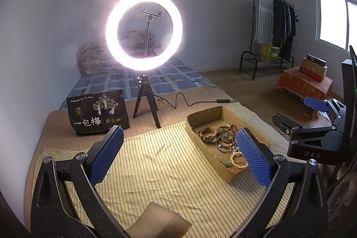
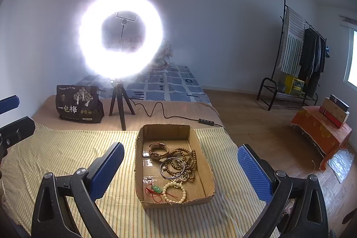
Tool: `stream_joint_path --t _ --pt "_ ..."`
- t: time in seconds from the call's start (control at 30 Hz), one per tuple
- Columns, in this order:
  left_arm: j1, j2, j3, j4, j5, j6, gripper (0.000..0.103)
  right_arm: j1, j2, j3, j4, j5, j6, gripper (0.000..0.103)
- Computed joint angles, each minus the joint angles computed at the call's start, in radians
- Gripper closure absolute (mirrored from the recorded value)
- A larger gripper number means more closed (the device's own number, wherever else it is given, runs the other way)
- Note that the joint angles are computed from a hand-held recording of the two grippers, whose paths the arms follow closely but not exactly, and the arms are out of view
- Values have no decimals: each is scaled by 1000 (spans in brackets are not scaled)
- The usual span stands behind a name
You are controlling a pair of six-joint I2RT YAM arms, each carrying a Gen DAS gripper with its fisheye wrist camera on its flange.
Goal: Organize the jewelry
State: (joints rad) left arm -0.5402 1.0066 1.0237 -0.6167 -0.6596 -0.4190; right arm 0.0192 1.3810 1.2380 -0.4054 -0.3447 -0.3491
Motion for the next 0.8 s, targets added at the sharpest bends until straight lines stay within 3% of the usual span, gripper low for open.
stream_joint_path --t 0.8 --pt "-14 3 1 -1 -4 -1 0 1 3 -3 8 8 -2 0"
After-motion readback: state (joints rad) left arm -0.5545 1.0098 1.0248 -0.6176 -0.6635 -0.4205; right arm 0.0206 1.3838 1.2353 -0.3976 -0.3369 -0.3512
